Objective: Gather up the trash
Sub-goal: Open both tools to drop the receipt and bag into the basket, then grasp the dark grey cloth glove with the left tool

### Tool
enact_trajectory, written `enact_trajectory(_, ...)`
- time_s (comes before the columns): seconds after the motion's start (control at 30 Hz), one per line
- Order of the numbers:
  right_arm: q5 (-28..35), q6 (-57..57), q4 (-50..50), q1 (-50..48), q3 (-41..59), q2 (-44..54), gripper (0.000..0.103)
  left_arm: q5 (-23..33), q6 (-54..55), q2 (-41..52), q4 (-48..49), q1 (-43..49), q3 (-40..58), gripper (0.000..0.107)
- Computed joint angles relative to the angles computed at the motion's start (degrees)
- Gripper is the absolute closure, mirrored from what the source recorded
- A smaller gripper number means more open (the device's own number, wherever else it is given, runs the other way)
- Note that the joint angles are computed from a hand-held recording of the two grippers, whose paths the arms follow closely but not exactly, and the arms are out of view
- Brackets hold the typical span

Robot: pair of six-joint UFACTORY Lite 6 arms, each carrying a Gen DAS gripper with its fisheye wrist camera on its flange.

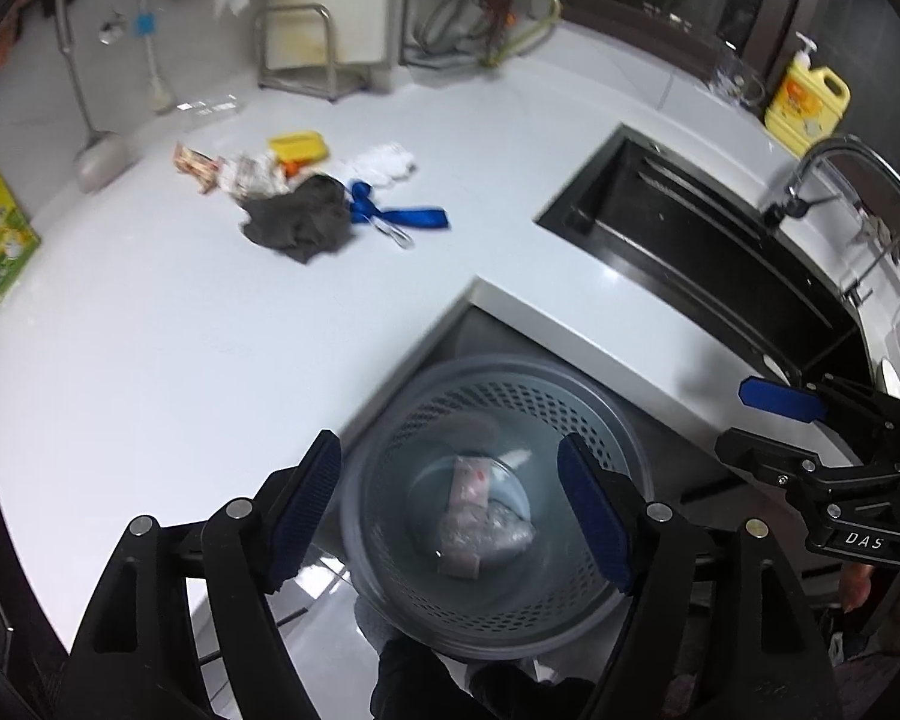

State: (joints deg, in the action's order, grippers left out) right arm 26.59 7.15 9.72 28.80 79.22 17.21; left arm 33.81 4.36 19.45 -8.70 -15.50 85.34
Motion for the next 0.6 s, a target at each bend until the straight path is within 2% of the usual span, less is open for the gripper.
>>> enact_trajectory(0.13, 0.3, -1.1, 1.0, 0.6, 3.1, 2.2, 0.049, 0.1, -1.0, -1.9, 0.6, 2.3, 0.1, 0.032)
enact_trajectory(0.3, 2.3, -1.1, 0.3, 1.9, 12.1, 8.6, 0.045, 0.7, 2.1, -0.5, -0.8, 6.8, 2.5, 0.032)
enact_trajectory(0.43, 5.8, 1.4, -1.0, 1.6, 23.3, 16.8, 0.045, 2.5, 6.6, 5.2, -2.3, 10.5, 9.3, 0.032)
enact_trajectory(0.6, 9.7, 4.6, -2.7, 1.6, 33.8, 24.1, 0.045, 6.8, 10.6, 17.1, -3.8, 12.7, 24.0, 0.028)
